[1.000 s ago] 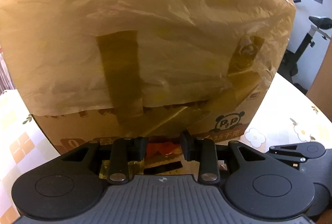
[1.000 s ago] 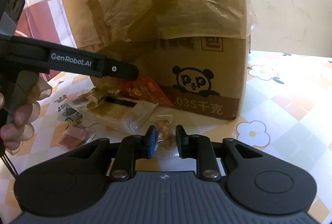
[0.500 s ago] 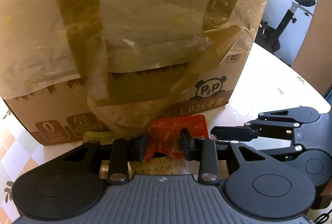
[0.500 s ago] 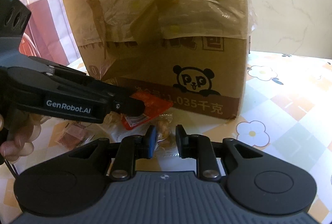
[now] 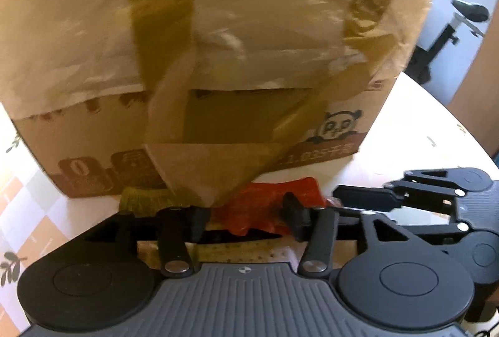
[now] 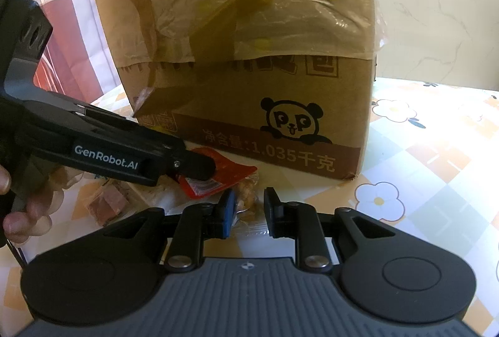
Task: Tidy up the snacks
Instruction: 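Grasp the red wrapped packet with left tool while right tool grasps small nut packet, then carry both packets over the box and open both tools to drop them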
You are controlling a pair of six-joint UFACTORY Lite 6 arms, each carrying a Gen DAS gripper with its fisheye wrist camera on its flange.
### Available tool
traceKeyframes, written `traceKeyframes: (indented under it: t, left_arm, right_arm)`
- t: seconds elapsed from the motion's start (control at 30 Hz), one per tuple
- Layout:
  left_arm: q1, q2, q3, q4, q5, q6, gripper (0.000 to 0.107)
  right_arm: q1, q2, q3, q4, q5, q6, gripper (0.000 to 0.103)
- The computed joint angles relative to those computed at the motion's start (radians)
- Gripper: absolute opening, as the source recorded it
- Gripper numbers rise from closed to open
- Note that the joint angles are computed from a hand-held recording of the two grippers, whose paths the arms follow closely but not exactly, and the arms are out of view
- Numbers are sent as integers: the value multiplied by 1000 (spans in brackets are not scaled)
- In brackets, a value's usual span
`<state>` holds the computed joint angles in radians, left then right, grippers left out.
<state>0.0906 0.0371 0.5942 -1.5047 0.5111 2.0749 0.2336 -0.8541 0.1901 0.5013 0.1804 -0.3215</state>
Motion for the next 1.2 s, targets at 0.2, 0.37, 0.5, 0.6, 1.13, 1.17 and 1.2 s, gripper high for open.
traceKeyframes:
  t: [0.2, 0.37, 0.5, 0.6, 1.13, 1.17, 1.2]
  left_arm:
    - [27, 51, 17, -44, 9, 37, 62]
    - [24, 81, 20, -35, 11, -12, 62]
    - [27, 112, 15, -84, 22, 42, 61]
    - [35, 129, 19, -86, 33, 46, 55]
    - [140, -134, -206, -105, 90, 80, 36]
    - [162, -151, -201, -58, 103, 35, 36]
    - [180, -181, -212, -21, 113, -3, 36]
  right_arm:
    - [2, 3, 0, 4, -3, -4, 22]
    - [1, 0, 1, -4, 0, 4, 22]
    - [-1, 1, 0, 6, 1, -7, 22]
    - [-1, -1, 0, 5, 2, -5, 22]
    - [-7, 0, -1, 27, 2, -33, 22]
    - [-5, 1, -1, 18, 0, -24, 22]
    - [-5, -1, -1, 9, 2, -16, 22]
